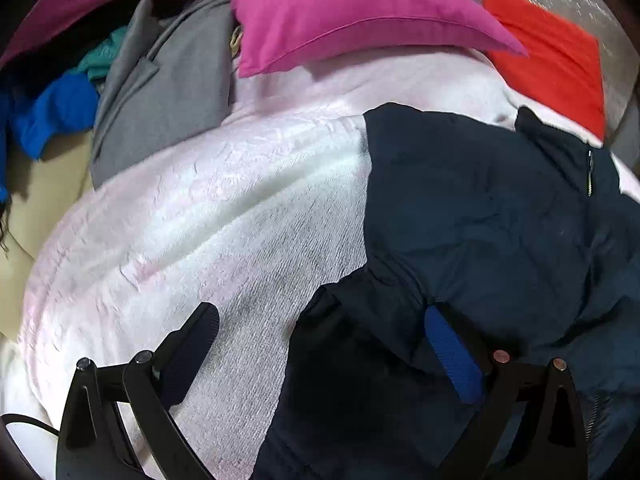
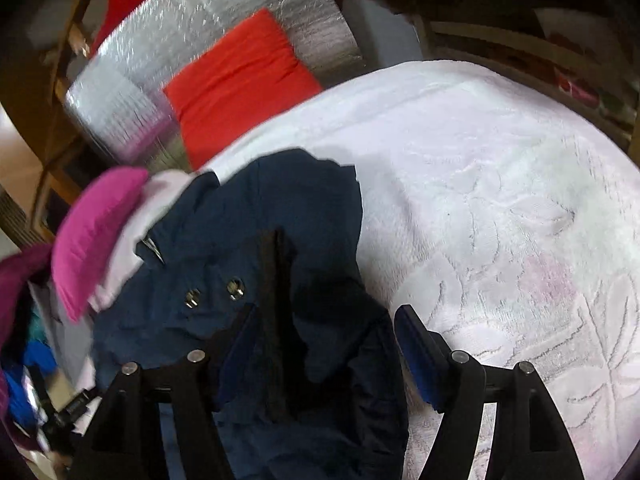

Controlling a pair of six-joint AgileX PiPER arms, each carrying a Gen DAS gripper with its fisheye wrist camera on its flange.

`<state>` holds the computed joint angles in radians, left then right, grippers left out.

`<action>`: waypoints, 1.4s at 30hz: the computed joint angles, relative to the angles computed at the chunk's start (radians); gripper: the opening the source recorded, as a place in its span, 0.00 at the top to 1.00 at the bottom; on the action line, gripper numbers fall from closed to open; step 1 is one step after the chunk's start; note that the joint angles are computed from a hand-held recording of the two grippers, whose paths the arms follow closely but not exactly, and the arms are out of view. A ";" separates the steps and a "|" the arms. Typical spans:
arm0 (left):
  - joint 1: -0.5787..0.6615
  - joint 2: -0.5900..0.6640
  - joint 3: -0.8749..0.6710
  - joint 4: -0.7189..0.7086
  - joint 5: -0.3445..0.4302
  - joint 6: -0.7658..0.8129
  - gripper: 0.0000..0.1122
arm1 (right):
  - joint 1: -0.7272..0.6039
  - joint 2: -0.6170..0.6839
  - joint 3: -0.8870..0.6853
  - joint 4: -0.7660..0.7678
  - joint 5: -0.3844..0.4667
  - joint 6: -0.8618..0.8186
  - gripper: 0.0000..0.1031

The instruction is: Fold large clothes

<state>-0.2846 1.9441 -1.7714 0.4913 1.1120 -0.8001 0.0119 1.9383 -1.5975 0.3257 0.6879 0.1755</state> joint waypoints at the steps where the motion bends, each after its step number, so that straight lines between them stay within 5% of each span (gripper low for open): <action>1: -0.010 0.003 -0.010 0.018 0.011 -0.002 0.09 | 0.017 -0.013 0.007 -0.039 -0.016 0.030 0.29; 7: -0.056 -0.047 0.021 0.113 -0.008 -0.049 0.09 | 0.141 -0.152 0.136 -0.197 -0.215 0.022 0.29; 13: -0.114 -0.107 0.083 0.235 -0.060 -0.084 0.09 | 0.200 0.011 -0.019 -0.067 0.001 -0.121 0.29; 17: -0.142 -0.174 0.157 0.271 -0.105 -0.086 0.09 | 0.198 -0.002 -0.031 -0.069 0.037 -0.105 0.29; 26: -0.251 -0.379 0.387 0.348 -0.113 -0.140 0.09 | 0.099 -0.190 0.123 0.037 0.030 -0.139 0.29; 42: -0.469 -0.639 0.652 0.409 0.014 -0.272 0.09 | 0.131 -0.569 0.487 0.055 -0.028 -0.096 0.29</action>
<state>-0.7536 1.3054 -1.1190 0.9002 1.1259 -1.0721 0.1432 1.3693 -1.1104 0.3810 0.6598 0.0796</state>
